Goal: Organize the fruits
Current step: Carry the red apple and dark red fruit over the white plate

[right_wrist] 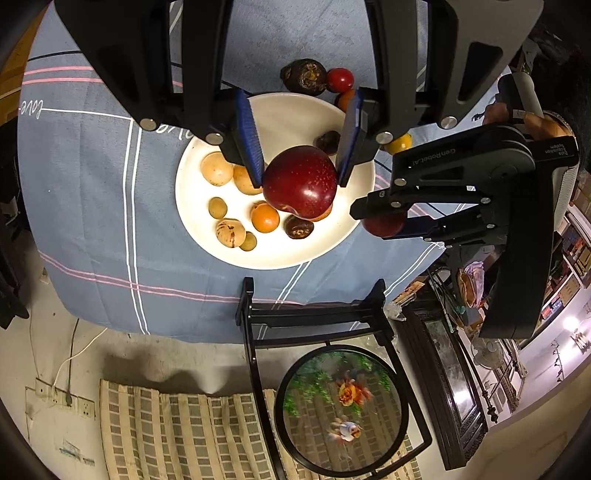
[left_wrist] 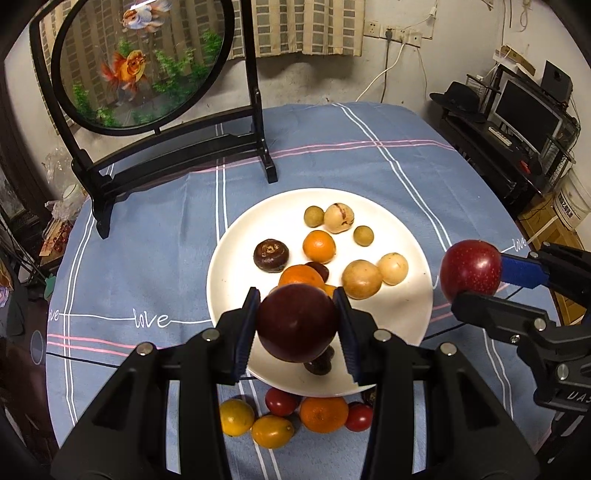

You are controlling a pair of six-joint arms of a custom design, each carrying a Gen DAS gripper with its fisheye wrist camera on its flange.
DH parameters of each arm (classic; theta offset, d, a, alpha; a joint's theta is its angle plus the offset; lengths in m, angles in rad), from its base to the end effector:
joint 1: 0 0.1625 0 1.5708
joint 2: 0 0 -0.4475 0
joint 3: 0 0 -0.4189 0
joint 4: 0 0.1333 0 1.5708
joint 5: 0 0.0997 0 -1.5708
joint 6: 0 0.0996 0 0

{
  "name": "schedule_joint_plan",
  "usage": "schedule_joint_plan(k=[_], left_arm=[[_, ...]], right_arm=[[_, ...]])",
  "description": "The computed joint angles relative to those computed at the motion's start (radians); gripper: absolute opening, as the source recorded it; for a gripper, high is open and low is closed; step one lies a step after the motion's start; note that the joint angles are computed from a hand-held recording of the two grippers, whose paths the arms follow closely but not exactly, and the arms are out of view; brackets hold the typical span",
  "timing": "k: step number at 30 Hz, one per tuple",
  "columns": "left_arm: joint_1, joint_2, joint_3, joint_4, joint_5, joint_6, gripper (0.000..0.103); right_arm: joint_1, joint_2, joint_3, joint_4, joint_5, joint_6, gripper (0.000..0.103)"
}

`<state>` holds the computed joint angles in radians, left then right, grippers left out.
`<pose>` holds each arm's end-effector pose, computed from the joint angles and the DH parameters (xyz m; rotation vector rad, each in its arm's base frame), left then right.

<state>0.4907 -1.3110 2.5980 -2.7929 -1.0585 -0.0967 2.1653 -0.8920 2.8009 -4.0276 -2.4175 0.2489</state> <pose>-0.2018 -0.3143 0.0997 1.2771 2.3366 -0.3152 0.1951 -0.1838 0.1112 0.1122 -2.3940 1.0481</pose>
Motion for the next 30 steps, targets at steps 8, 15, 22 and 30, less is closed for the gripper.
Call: schedule_joint_plan(k=[8, 15, 22, 30], left_arm=[[0.038, 0.015, -0.005, -0.027, 0.002, 0.018, 0.041], [0.088, -0.001, -0.005, -0.016, 0.011, 0.02, 0.041], [0.078, 0.049, -0.022, -0.036, -0.007, 0.016, 0.041], [0.072, 0.138, -0.072, -0.091, 0.01, 0.046, 0.041]], right_arm=[[-0.057, 0.057, 0.021, -0.089, 0.028, -0.017, 0.04], [-0.109, 0.134, 0.053, -0.198, 0.05, -0.014, 0.04], [-0.148, 0.142, 0.037, -0.221, 0.073, -0.061, 0.04], [-0.233, 0.097, -0.016, -0.214, 0.108, -0.172, 0.04]])
